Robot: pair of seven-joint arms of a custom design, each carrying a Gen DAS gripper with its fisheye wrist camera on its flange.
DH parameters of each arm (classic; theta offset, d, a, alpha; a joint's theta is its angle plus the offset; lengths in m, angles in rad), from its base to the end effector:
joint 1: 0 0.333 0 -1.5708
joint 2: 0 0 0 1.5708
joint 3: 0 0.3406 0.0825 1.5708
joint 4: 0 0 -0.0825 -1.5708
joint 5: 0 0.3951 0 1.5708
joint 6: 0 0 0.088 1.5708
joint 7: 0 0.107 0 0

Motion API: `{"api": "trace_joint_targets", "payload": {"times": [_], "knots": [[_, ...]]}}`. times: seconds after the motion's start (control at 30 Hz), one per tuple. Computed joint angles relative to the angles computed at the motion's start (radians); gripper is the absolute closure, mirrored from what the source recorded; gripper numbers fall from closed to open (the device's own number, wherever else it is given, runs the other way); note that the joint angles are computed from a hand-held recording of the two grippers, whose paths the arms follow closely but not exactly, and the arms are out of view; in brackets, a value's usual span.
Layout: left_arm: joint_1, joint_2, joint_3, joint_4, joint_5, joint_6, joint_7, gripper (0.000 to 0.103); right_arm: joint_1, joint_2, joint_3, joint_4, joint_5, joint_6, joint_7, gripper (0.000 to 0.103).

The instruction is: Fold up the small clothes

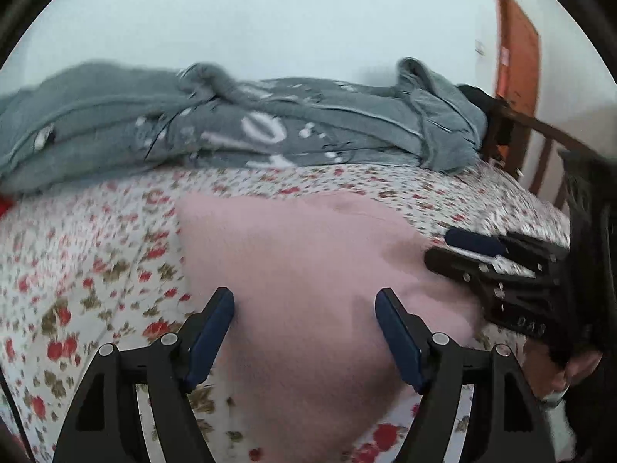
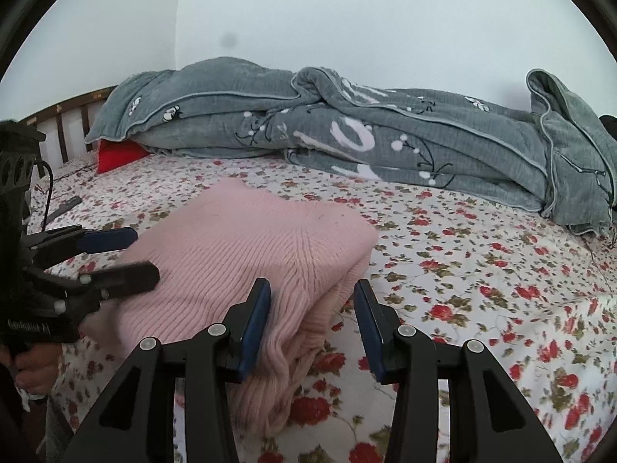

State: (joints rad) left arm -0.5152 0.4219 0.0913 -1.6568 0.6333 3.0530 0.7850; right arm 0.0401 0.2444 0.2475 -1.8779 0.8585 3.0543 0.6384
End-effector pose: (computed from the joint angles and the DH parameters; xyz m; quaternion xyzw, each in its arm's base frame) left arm 0.6415 -0.3531 0.4886 -0.5321 0.6989 -0.4011 0.2599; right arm 0.6583 0.1181 0.4915 -0.7261 0.5026 -0.2511 0.3964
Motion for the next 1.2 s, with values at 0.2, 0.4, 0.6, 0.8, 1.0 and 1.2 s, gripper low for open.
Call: {"api": "trace_joint_targets", "payload": {"times": [0.2,0.4,0.6,0.8,1.0,1.2], "knots": [[-0.106,0.023,0.104,0.026,0.182,-0.041,-0.131,0.023,-0.017,-0.047,-0.004,-0.033,0.105,-0.014,-0.081,0.06],[0.006,-0.029,-0.008,-0.032,0.135,-0.003,-0.121,0.023,0.009,-0.074,-0.048,-0.051,0.165,-0.029,-0.11,0.06],[0.02,-0.066,0.008,-0.083,0.131,-0.009,-0.188,0.023,0.047,-0.086,-0.065,-0.053,0.281,-0.036,-0.229,0.06],[0.087,-0.057,-0.089,-0.097,0.025,-0.085,-0.08,0.022,0.09,-0.079,-0.1,-0.091,0.152,0.015,-0.126,0.06],[0.11,-0.077,-0.104,-0.142,-0.03,-0.015,-0.064,0.023,0.048,-0.121,-0.075,-0.077,0.315,-0.011,-0.259,0.06],[0.064,-0.1,-0.035,-0.16,-0.03,0.023,-0.105,0.023,0.106,-0.093,-0.114,-0.014,0.374,-0.049,-0.317,0.06]]}}
